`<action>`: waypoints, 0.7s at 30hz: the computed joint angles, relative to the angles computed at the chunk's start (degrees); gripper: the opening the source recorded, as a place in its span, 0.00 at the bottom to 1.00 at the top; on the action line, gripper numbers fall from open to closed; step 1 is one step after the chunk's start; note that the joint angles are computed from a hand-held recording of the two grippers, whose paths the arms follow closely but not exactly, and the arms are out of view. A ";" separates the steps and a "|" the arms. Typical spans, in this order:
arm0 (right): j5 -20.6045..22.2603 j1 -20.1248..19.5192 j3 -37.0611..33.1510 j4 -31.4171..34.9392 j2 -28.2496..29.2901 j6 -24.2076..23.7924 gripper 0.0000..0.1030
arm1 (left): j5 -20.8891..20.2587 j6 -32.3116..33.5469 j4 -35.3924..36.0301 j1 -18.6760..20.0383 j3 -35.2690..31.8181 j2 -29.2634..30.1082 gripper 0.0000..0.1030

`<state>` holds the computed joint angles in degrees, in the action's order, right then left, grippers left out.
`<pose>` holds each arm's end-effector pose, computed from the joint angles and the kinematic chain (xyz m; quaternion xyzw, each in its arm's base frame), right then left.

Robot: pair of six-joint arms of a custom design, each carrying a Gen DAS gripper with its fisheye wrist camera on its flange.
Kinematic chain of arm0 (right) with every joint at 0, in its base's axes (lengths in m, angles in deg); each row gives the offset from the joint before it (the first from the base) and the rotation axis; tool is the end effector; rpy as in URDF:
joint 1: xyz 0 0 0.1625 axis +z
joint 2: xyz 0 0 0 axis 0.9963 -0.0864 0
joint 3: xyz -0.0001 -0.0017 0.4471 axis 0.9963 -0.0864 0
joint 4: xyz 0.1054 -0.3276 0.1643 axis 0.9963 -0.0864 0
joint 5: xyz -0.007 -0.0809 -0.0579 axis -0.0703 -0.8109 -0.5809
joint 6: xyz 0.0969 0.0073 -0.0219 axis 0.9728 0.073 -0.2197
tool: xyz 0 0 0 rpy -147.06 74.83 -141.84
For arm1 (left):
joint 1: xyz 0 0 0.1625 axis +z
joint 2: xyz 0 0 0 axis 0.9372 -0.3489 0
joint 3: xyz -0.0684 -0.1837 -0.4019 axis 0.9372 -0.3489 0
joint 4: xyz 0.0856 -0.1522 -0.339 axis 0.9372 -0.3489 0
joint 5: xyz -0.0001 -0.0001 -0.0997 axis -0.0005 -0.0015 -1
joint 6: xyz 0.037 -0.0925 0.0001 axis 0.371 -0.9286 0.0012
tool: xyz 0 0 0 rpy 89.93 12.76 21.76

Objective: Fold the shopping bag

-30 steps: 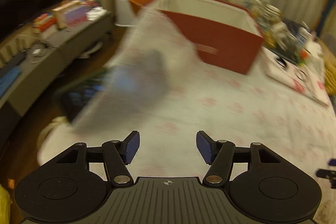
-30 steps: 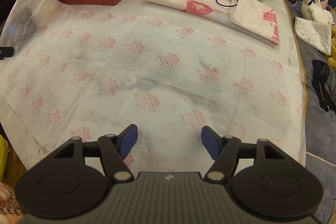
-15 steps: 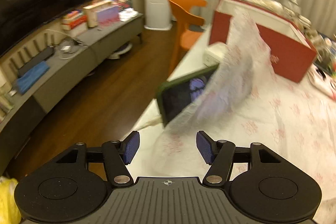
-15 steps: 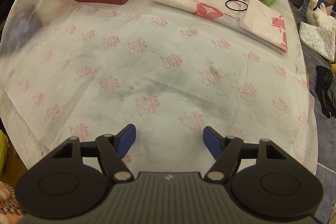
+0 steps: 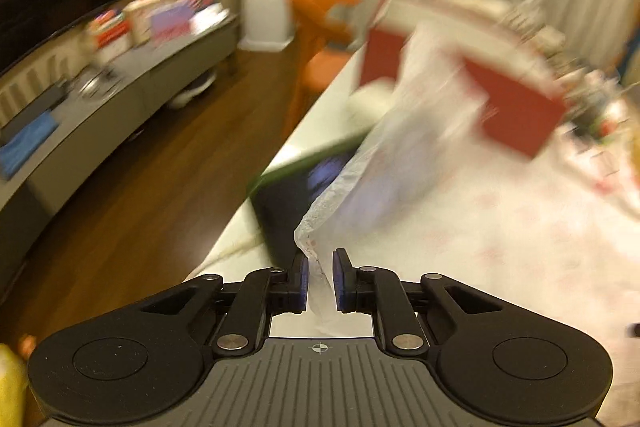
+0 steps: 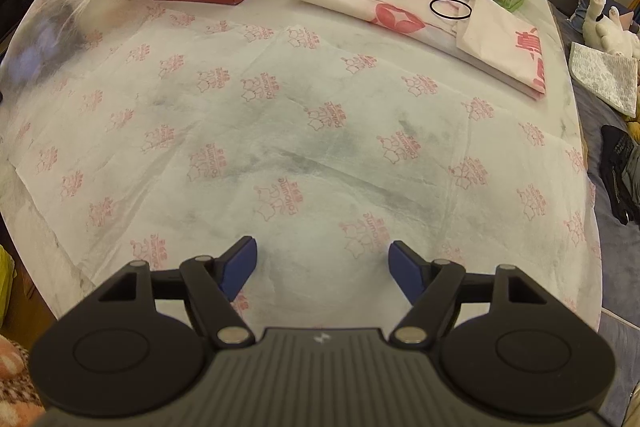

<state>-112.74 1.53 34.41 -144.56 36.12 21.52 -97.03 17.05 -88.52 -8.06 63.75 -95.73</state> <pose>0.0324 -0.6553 0.2794 0.0479 -0.8968 0.2310 0.3742 -0.1975 -0.7800 0.1556 0.1673 0.8933 -0.3120 0.2769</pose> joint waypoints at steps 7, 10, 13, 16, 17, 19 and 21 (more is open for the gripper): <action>1.46 -0.41 0.00 -0.45 0.07 -1.29 0.75 | -20.82 6.40 -5.00 -2.37 -0.31 -1.46 0.13; 2.25 -0.54 -0.09 -1.05 0.32 -2.45 0.76 | -27.46 9.16 -0.42 -3.81 -4.29 1.10 0.13; 2.85 -0.67 -0.24 -1.35 0.46 -3.26 0.77 | -35.72 10.96 7.84 -4.59 -10.03 5.28 0.13; 3.02 -0.71 -0.53 -0.81 0.46 -3.45 0.77 | -38.38 13.29 16.48 -6.03 -15.33 9.74 0.13; 2.99 -0.71 -0.62 -0.40 0.37 -3.19 0.77 | -39.91 14.04 19.81 -6.22 -17.72 11.50 0.13; 3.33 -0.83 -0.34 -0.53 -0.15 -1.91 0.71 | -39.53 15.55 24.89 -7.54 -20.80 14.29 0.13; 3.95 -1.17 0.60 -2.46 -0.98 -0.27 0.69 | -39.02 16.36 30.34 -8.26 -23.64 16.30 0.13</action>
